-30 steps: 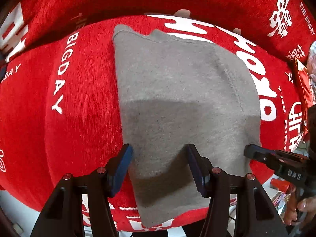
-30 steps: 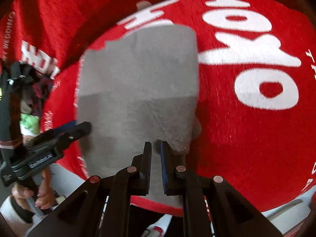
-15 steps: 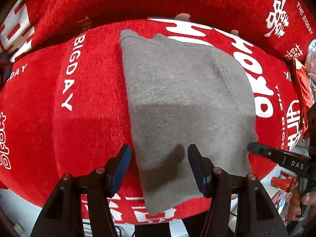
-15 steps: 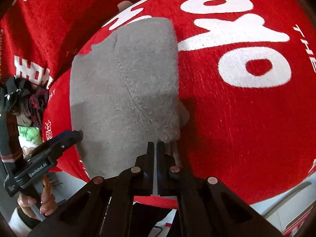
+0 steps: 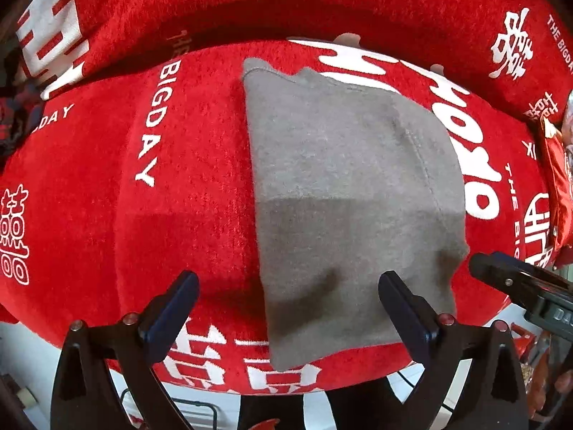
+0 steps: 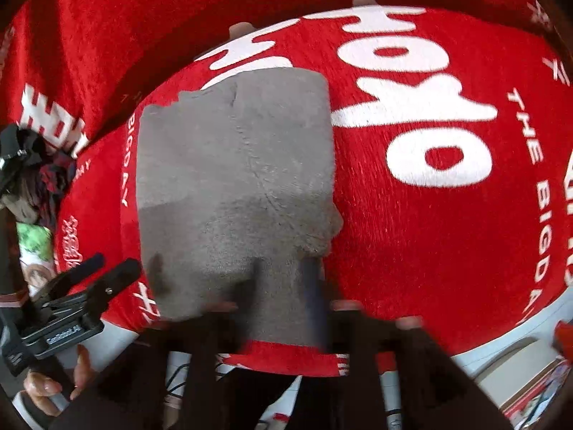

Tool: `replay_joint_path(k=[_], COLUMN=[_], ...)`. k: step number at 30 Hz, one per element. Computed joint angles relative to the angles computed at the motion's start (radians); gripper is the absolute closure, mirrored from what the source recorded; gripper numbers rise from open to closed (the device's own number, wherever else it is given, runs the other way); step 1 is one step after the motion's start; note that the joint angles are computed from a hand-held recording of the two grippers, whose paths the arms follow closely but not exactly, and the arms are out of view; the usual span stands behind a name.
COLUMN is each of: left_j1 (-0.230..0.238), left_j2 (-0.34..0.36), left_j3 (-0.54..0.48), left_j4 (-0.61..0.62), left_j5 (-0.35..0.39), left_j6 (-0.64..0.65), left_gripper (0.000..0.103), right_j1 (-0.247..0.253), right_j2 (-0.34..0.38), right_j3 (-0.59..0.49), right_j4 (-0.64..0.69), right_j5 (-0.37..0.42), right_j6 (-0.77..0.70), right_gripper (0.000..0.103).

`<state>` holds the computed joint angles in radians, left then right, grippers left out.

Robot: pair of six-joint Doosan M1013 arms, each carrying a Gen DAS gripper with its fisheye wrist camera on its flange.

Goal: Fold small clothes

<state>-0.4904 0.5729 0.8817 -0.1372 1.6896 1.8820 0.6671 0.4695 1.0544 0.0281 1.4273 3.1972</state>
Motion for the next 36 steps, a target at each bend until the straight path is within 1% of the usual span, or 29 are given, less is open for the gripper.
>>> replay_joint_path(k=[2,4,5,6,9,11,13,14,15,20,24,28,36], left_j1=[0.0,-0.001,-0.002,-0.002,-0.003,-0.003,-0.002,-0.002,-0.001,-0.001,-0.004,-0.002,-0.003], left_j2=[0.002,0.003,0.002,0.001,0.0,-0.002,-0.002,-0.003,-0.004,-0.012,-0.025,-0.024,-0.023], left_j3=[-0.002,-0.003,-0.002,-0.002,-0.002,0.001,0.001,0.001,0.002,0.01,0.024,0.021,0.024], left_j4=[0.007,0.02,0.027,0.036,0.055,0.065,0.067,0.068,0.069,0.076,0.087,0.082,0.099], left_j5=[0.007,0.008,0.007,0.004,-0.006,-0.017,-0.019,-0.021,-0.026,-0.052,-0.089,-0.085,-0.084], left_j6=[-0.001,-0.007,-0.011,-0.015,-0.022,-0.023,-0.022,-0.023,-0.023,-0.015,0.002,-0.018,-0.029], left_gripper=[0.003,0.002,0.002,0.002,0.002,0.002,0.002,0.002,0.002,0.002,0.002,0.002,0.002], right_j1=[0.003,0.002,0.002,0.003,0.004,0.004,0.005,0.006,0.005,0.003,0.003,0.005,0.006], right_j2=[0.01,0.027,0.031,0.035,0.049,0.058,0.062,0.064,0.065,0.073,0.08,0.084,0.117], right_j3=[-0.018,-0.044,-0.048,-0.054,-0.076,-0.091,-0.1,-0.104,-0.107,-0.118,-0.128,-0.134,-0.188], right_j4=[-0.012,-0.009,-0.009,-0.009,-0.015,-0.02,-0.027,-0.035,-0.039,-0.039,-0.036,-0.034,-0.046], right_j5=[0.013,0.052,0.058,0.066,0.107,0.138,0.154,0.162,0.169,0.183,0.192,0.2,0.281], right_j6=[-0.003,-0.01,-0.009,-0.007,-0.01,-0.014,-0.011,-0.01,-0.011,-0.018,-0.023,-0.022,-0.071], right_gripper=[0.028,0.028,0.027,0.022,0.02,0.015,0.006,0.004,0.0,0.001,0.001,0.001,0.001])
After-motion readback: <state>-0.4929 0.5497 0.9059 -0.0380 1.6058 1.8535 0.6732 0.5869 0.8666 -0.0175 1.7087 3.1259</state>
